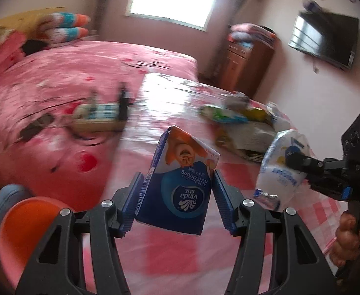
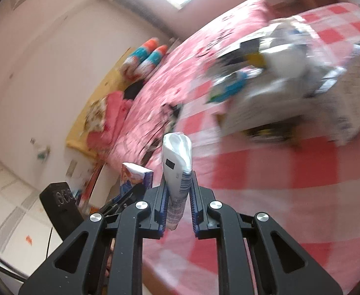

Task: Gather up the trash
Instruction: 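Carry the tissue pack to the orange bucket and open the left tool, then return both tools to the trash pile on the table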

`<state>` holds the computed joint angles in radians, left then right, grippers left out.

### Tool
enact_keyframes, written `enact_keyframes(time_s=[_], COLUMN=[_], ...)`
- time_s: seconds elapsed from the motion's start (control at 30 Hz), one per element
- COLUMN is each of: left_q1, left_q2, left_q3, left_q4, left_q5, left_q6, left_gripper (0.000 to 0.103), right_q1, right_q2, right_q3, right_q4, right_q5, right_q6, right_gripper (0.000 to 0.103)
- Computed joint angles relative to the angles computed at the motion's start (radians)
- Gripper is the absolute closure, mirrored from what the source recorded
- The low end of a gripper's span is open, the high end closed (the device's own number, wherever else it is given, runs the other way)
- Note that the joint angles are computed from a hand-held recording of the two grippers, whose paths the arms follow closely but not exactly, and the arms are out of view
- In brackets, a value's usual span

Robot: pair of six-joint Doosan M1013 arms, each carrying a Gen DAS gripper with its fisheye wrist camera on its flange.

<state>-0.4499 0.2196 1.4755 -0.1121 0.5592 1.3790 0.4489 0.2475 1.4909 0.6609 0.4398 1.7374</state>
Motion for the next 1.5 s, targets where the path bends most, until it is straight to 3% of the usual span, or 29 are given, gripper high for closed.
enact_keyframes(time_s=[0.2, 0.33, 0.53, 0.63, 0.7, 0.73, 0.77, 0.9, 1.1, 1.17, 1.3, 1.37, 1.5], left_q1=[0.055, 0.096, 0.136, 0.144, 0.147, 0.146, 0.145, 0.151, 0.152, 0.154, 0.155, 0.147, 0.130], left_q2=[-0.075, -0.103, -0.115, -0.116, -0.120, -0.124, -0.132, -0.149, -0.169, -0.167, -0.159, -0.152, -0.130], left_q3=[0.103, 0.158, 0.205, 0.218, 0.229, 0.237, 0.248, 0.281, 0.320, 0.319, 0.296, 0.276, 0.228], left_q4=[0.255, 0.347, 0.379, 0.402, 0.430, 0.467, 0.493, 0.562, 0.665, 0.630, 0.488, 0.449, 0.361], left_q5=[-0.004, 0.018, 0.033, 0.043, 0.037, 0.029, 0.017, -0.032, -0.149, -0.171, -0.164, -0.130, -0.066], left_q6=[-0.306, -0.464, -0.556, -0.589, -0.621, -0.658, -0.685, -0.773, -0.894, -0.857, -0.699, -0.628, -0.456], left_gripper=[0.045, 0.045, 0.045, 0.042, 0.032, 0.029, 0.028, 0.024, 0.020, 0.020, 0.020, 0.020, 0.020], right_q1=[0.047, 0.072, 0.121, 0.152, 0.162, 0.164, 0.162, 0.159, 0.146, 0.145, 0.145, 0.154, 0.162], right_q2=[0.085, 0.164, 0.252, 0.298, 0.324, 0.328, 0.321, 0.291, 0.211, 0.182, 0.129, 0.103, 0.076], right_q3=[-0.132, -0.242, -0.375, -0.448, -0.484, -0.481, -0.458, -0.406, -0.278, -0.231, -0.147, -0.105, -0.076], right_q4=[0.068, 0.088, 0.059, -0.044, -0.105, -0.100, -0.089, -0.131, -0.227, -0.298, -0.405, -0.557, -0.765], right_q5=[0.127, 0.212, 0.296, 0.342, 0.379, 0.383, 0.368, 0.318, 0.160, 0.098, -0.011, -0.078, -0.081], right_q6=[-0.131, -0.171, -0.176, -0.135, -0.095, -0.087, -0.081, -0.046, 0.045, 0.116, 0.181, 0.298, 0.463], right_gripper=[0.086, 0.086, 0.086, 0.083, 0.073, 0.059, 0.050, 0.041, 0.023, 0.014, 0.012, 0.006, 0.005])
